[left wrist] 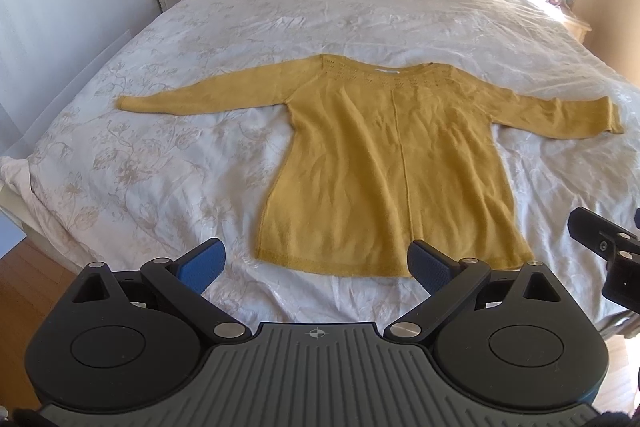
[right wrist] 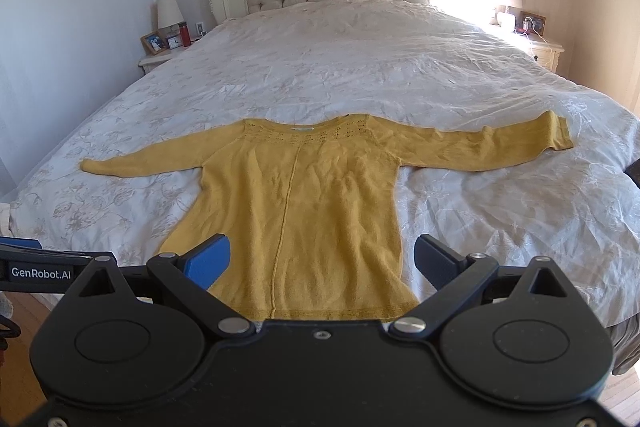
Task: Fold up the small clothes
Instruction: 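Move both tools toward the hem of the yellow sweater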
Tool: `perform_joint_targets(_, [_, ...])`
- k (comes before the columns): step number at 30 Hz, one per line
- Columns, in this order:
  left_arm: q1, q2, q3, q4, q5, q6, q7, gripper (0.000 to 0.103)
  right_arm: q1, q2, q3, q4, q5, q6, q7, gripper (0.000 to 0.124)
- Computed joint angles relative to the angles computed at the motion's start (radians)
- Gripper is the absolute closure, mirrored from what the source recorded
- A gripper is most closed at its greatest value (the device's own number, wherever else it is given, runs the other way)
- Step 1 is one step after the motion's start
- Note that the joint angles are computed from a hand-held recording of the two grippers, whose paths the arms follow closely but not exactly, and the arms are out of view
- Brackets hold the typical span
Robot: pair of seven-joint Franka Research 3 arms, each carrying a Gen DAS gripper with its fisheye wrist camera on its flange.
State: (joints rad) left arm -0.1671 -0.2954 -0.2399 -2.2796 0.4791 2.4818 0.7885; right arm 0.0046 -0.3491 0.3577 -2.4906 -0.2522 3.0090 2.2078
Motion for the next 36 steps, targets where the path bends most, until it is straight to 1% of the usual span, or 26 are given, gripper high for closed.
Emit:
perform_joint_targets(4, [0.0, -0.004, 0.003, -0.006, -0.003, 0.005, 0.005, 0.004, 0.013, 0.006, -0.017, -0.002, 0.012, 0.006, -0.013, 0.025])
perform_joint_targets(11, [-0.002, 0.016, 0.008, 0.009, -0.025, 0.001, 0.022, 0.004, 0.018, 0.012, -0.023, -0.003, 0.031, 0.014, -0.024, 0.025])
perform_joint_targets(20, [0.0, 0.052, 0.009, 0.038, -0.025, -0.015, 0.011, 0.004, 0.062, 0.06, -0.069, 0.018, 0.085, 0.02, -0.07, 0.025])
perform_joint_targets(25, [0.008, 0.082, 0.021, 0.044, -0.028, 0.0, 0.016, 0.004, 0.085, 0.099, -0.094, 0.045, 0.105, 0.002, -0.084, 0.025])
perform_joint_targets(26, [0.011, 0.091, 0.023, 0.046, -0.023, 0.008, 0.018, 0.005, 0.088, 0.107, -0.098, 0.051, 0.104, -0.001, -0.082, 0.025])
perform_joint_targets(27, [0.014, 0.098, 0.026, 0.043, -0.017, 0.02, 0.021, 0.012, 0.091, 0.12, -0.103, 0.059, 0.104, -0.006, -0.081, 0.025])
perform_joint_targets(29, [0.02, 0.12, 0.035, 0.041, -0.01, 0.047, 0.045, 0.021, 0.102, 0.15, -0.116, 0.076, 0.101, -0.02, -0.079, 0.025])
perform_joint_targets(31, [0.03, 0.144, 0.042, 0.038, 0.009, 0.062, 0.069, 0.024, 0.11, 0.181, -0.127, 0.094, 0.082, -0.039, -0.072, 0.025])
perform_joint_targets(32, [0.036, 0.153, 0.045, 0.03, 0.024, 0.077, 0.077, 0.027, 0.111, 0.196, -0.131, 0.102, 0.061, -0.05, -0.061, 0.025])
perform_joint_targets(33, [0.042, 0.16, 0.052, 0.015, 0.035, 0.108, 0.091, 0.032, 0.116, 0.209, -0.137, 0.109, 0.04, -0.062, -0.049, 0.025])
perform_joint_targets(36, [0.056, 0.185, 0.082, -0.025, -0.004, 0.201, 0.178, 0.035, 0.148, 0.252, -0.172, 0.133, 0.014, -0.107, -0.057, 0.025])
